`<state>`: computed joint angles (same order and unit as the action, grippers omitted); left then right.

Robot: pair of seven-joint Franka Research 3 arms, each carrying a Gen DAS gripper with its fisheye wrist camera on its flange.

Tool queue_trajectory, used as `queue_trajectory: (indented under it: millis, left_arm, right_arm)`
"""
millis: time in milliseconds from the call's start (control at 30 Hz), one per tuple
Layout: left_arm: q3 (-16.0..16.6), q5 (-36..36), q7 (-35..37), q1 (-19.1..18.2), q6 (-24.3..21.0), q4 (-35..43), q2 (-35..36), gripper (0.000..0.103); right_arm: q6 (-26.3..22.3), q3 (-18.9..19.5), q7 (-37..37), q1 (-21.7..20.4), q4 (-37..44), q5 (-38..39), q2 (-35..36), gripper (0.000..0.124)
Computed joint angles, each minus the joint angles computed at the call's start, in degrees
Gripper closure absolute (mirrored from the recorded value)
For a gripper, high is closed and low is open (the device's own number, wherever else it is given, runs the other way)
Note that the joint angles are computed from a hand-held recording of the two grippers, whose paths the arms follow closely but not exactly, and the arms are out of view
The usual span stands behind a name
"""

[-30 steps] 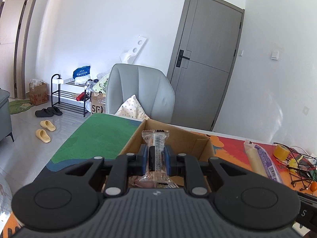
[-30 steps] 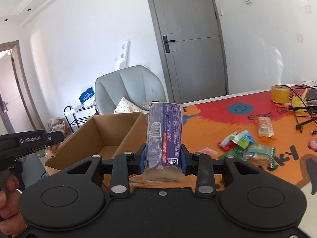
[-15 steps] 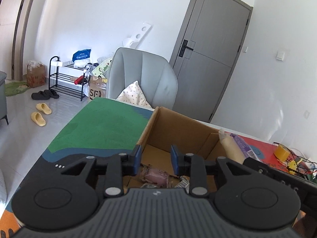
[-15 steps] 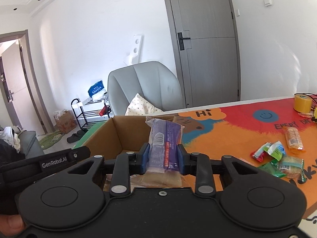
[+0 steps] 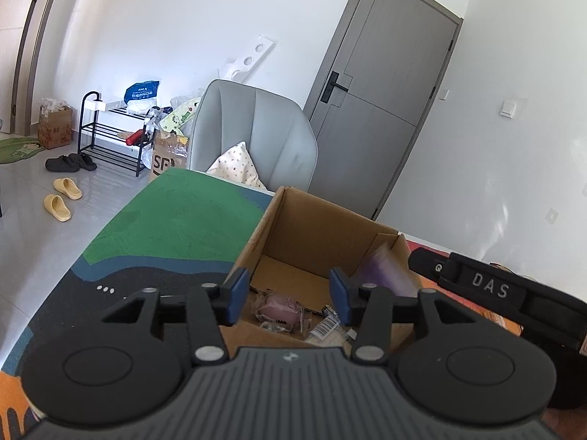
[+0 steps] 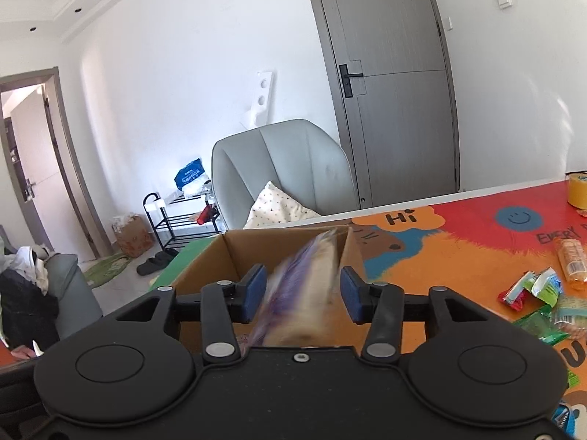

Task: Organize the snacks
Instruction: 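Move both grippers back over the remaining snacks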

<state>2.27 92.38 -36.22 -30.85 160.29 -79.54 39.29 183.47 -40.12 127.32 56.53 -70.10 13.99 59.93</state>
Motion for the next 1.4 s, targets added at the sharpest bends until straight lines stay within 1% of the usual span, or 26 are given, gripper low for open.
queue_trajectory:
  millis: [33, 67, 100, 133, 167, 200, 233, 300, 333, 400, 500, 533, 633, 733, 867, 1133, 1400]
  left_arm:
    - [0.18, 0.81, -0.97, -0.10, 0.39, 0.04, 0.00, 0.053]
    - [0.18, 0.76, -1.13, -0.37, -0.47, -0.30, -0.25, 0.048]
    - [0.19, 0.93, -1.39, -0.67, -1.36, -0.56, -0.44, 0.045]
    - [0.35, 2.10, -2.47, -0.85, -1.37, -0.62, -0.53, 0.044]
    - [0.24, 2.84, -2.97, -0.87, -1.38, -0.67, -0.59, 0.040]
    - [-0.02, 2.72, -2.46, -1.00, -2.27, -0.75, -0.66, 0.035]
    - [-0.26, 2.58, -1.94, -1.10, -2.93, -0.72, -0.67, 0.033]
    - [-0.52, 2.84, -1.64, -1.34, -3.77, -0.76, -0.72, 0.025]
    - [-0.65, 2.80, -1.40, -1.58, -4.49, -0.68, -0.69, 0.022]
    - [-0.80, 2.89, -1.49, -2.03, -5.68, -0.70, -0.77, 0.014]
    - [-1.13, 1.55, 0.15, -2.92, -8.55, -0.40, -0.51, 0.009]
    - [-1.21, 0.83, 1.15, -3.22, -9.46, -0.08, -0.31, 0.009]
    - [-1.38, -1.96, 4.52, -4.27, -12.07, 0.90, 0.32, 0.005]
    - [-1.30, -4.60, 7.51, -4.85, -12.56, 2.02, 0.97, 0.005]
    - [-0.53, -5.56, 9.19, -6.14, -12.27, 3.04, 1.44, 0.005]
    - [0.29, -6.71, 12.65, -8.37, -11.86, 6.15, 3.23, 0.005]
    - [1.24, -10.29, 17.40, -10.29, -11.02, 10.53, 6.19, 0.004]
  right_arm:
    - [0.29, -0.96, 0.53, 0.92, -1.34, 0.45, -0.31, 0.069]
    - [0.73, -1.57, 0.92, 1.74, -3.00, 1.04, -0.88, 0.066]
    - [0.94, -1.73, 1.07, 2.24, -4.51, 1.69, -1.55, 0.065]
    - [1.00, -1.83, 1.07, 2.72, -6.09, 2.28, -2.30, 0.065]
    - [0.95, -2.18, 1.05, 3.38, -7.65, 2.78, -2.95, 0.064]
    - [0.89, -2.67, 1.04, 4.09, -9.13, 3.19, -3.50, 0.063]
    - [0.88, -3.45, 1.17, 5.09, -10.89, 3.64, -4.04, 0.060]
    - [0.80, -5.86, 1.86, 7.56, -14.01, 4.74, -4.44, 0.054]
    - [0.78, -6.71, 1.97, 8.54, -15.39, 5.04, -4.70, 0.052]
    - [0.83, -7.21, 1.53, 9.64, -17.86, 5.25, -5.79, 0.050]
    - [1.32, -8.28, 1.31, 11.40, -21.30, 6.19, -7.03, 0.041]
    - [1.63, -8.72, 1.19, 12.01, -22.38, 6.66, -7.33, 0.037]
    - [2.30, -9.41, 0.19, 13.22, -25.43, 8.28, -8.55, 0.031]
    - [3.29, -9.51, -1.07, 14.01, -28.18, 10.31, -9.78, 0.028]
    - [4.77, -9.47, -3.40, 14.79, -31.36, 13.52, -11.15, 0.025]
    - [6.99, -9.92, -8.65, 16.40, -36.05, 20.05, -13.31, 0.024]
    - [8.30, -9.95, -14.86, 17.36, -39.27, 25.68, -15.30, 0.021]
